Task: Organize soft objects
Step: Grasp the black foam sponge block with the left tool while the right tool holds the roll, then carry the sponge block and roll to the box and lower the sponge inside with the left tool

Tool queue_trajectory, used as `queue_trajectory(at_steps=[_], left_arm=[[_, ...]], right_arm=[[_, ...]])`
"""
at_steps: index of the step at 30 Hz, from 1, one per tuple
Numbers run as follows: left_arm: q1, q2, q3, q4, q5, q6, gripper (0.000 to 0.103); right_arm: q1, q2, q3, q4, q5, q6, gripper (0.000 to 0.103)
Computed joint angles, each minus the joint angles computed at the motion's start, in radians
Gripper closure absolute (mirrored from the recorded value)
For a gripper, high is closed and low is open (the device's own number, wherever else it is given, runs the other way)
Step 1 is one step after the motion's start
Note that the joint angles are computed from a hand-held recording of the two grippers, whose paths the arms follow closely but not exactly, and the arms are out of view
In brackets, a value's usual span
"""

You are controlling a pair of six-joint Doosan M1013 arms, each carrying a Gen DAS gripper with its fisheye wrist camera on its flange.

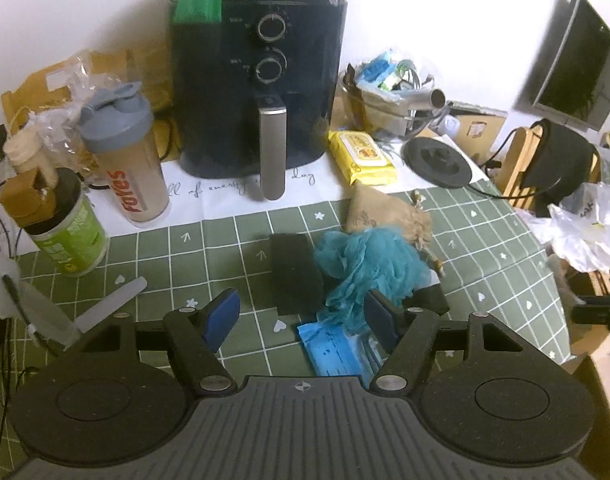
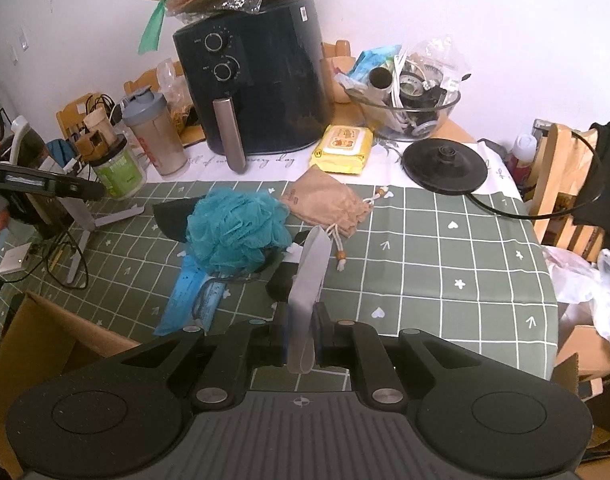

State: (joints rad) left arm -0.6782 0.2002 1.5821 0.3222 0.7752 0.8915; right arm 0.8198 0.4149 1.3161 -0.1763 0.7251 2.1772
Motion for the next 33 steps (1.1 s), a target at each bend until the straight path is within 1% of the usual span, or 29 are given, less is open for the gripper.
queue_trajectory(at_steps=[6,11,16,24,25,26,27,28,31,33], left_arm=[[0.024,0.039,-0.015,-0.068,0.001,0.068,0.035],[0.042,0.077,-0.038,-0.124,0.03,0.123,0.035],[0.063,0.106,-0.056,-0.198,0.02,0.17,0.035],[0.072,0.165,-0.103,-0.197,0.044,0.173,0.036],[0.074,0.172,-0.108,-0.202,0.047,0.172,0.038],[0.076,0.176,-0.109,-0.207,0.043,0.169,0.043],[0.078,0.18,-0.111,-0.216,0.046,0.171,0.06],[0.08,0.185,-0.119,-0.219,0.064,0.17,0.06],[0.08,0.18,-0.121,-0.214,0.077,0.159,0.062],[0.076,0.167,-0.112,-0.204,0.067,0.153,0.063]], right_arm=[[0.01,-0.024,0.028,-0.025,-0.013,0.049,0.089],[0.017,-0.048,0.06,-0.059,-0.029,0.114,0.089],[0.018,-0.067,0.085,-0.095,-0.031,0.172,0.089],[0.022,-0.093,0.119,-0.165,-0.041,0.265,0.089],[0.023,-0.095,0.122,-0.167,-0.04,0.272,0.089],[0.023,-0.097,0.124,-0.164,-0.04,0.275,0.089],[0.023,-0.098,0.126,-0.159,-0.042,0.277,0.089],[0.023,-0.099,0.127,-0.156,-0.042,0.277,0.089],[0.025,-0.1,0.125,-0.162,-0.042,0.278,0.089],[0.026,-0.1,0.123,-0.166,-0.047,0.28,0.089]])
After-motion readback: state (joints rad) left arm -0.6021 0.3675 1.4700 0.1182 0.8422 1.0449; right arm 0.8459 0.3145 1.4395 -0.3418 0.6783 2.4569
